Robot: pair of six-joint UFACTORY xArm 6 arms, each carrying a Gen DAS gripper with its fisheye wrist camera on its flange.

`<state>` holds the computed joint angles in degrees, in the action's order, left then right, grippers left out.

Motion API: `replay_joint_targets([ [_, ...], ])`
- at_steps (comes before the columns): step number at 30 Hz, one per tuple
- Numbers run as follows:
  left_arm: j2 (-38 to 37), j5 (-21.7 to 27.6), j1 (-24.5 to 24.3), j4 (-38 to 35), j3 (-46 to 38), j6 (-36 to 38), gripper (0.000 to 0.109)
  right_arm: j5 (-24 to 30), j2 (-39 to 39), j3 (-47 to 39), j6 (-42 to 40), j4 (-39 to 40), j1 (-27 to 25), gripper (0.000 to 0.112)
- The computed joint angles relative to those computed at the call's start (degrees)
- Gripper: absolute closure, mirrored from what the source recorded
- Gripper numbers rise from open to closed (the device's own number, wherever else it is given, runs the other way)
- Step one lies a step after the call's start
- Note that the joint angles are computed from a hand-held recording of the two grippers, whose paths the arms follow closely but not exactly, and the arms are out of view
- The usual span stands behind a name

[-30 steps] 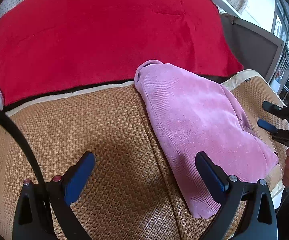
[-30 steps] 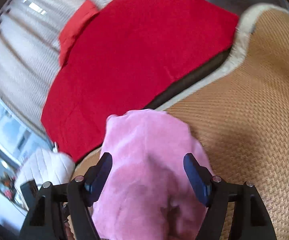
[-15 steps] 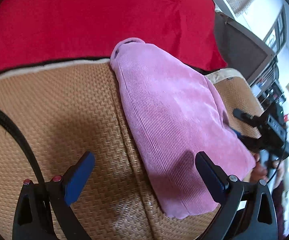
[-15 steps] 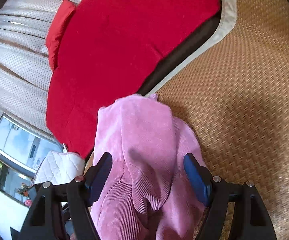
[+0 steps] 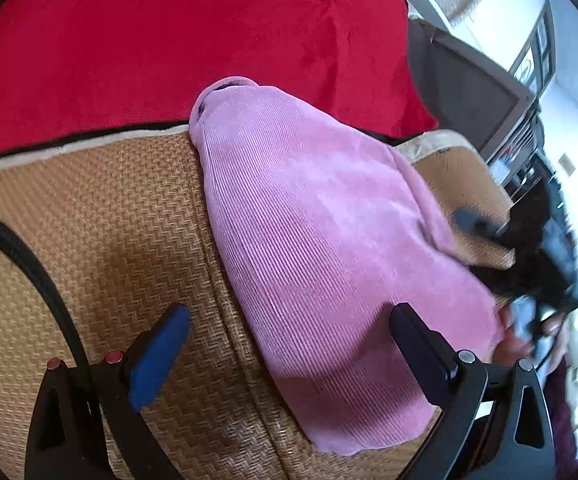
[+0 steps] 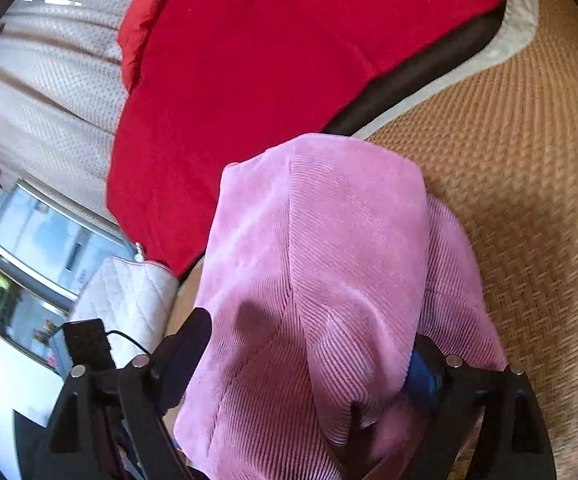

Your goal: Fold large clothes

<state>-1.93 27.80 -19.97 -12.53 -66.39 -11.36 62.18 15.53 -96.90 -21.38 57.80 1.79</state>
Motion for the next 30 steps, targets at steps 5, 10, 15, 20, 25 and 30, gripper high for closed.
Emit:
replay_joint_targets([
  [5,0.1,0.8,-0.2,3.2,-0.4,-1.2,0.008,-2.4,-0.7,0.9,1.0,0.8,-1.9,0.023],
  [10,0.8,1.0,-0.4,3.8,-1.1,-1.6,0.008,-3.6,-0.6,1.3,2.4,2.5,-4.3,0.023],
  [15,1.2,1.0,-0.2,1.6,-1.1,-0.4,0.008,-0.5,3.2,-3.0,4.7,1.1,-4.3,0.023],
  [20,2.4,1.8,0.4,-5.6,-2.0,3.8,0.008,1.7,6.7,-8.1,5.8,-4.5,-0.9,0.023],
  [25,3.4,2.4,1.2,-15.7,-2.8,10.4,0.008,2.3,7.6,-8.8,5.1,-5.2,1.0,0.022],
  [30,4.3,1.7,0.8,-22.1,-3.4,14.8,0.008,-0.7,7.0,-6.8,4.6,-5.8,3.6,0.021],
])
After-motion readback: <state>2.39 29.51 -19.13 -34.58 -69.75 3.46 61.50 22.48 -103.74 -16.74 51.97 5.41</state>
